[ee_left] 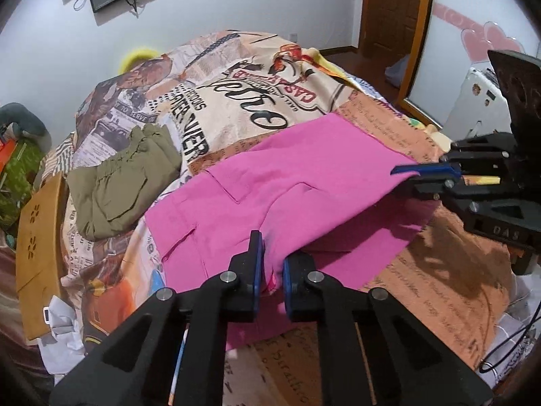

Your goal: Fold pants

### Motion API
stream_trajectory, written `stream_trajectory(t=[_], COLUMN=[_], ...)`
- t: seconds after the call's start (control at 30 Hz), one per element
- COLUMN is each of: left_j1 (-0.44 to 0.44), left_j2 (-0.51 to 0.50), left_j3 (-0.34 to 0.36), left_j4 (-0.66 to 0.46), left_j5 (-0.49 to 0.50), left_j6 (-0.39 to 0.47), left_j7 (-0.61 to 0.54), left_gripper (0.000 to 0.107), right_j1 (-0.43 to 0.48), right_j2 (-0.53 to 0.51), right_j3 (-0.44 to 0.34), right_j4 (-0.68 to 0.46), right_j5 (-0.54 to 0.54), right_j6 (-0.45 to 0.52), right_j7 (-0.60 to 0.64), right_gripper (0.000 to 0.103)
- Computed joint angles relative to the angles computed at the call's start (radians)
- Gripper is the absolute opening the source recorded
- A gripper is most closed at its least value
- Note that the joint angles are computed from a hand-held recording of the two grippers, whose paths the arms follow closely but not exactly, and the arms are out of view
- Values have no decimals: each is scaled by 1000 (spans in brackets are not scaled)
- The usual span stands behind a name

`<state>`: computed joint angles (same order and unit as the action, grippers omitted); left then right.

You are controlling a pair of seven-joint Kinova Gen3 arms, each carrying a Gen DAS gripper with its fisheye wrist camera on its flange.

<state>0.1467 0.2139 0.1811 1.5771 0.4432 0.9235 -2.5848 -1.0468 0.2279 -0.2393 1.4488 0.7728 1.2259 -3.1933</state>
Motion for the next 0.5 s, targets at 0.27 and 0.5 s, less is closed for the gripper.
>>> stream_trajectory(t=[0.27,0.5], left_j1=[1,1], left_j2=[-1,-2], left_j3=[-8,-11], left_j4=[35,64], left_j5=[-16,-46], left_j6=[29,25], left_j7=[-2,1], left_gripper=[11,24], right_j1=[9,45], right_j2=[-6,1], right_j3=[-12,-2], right_j4=[10,38], right_j5=[-59,-154], right_j6=[-24,-99], right_j7=[30,24], right_gripper=[7,7])
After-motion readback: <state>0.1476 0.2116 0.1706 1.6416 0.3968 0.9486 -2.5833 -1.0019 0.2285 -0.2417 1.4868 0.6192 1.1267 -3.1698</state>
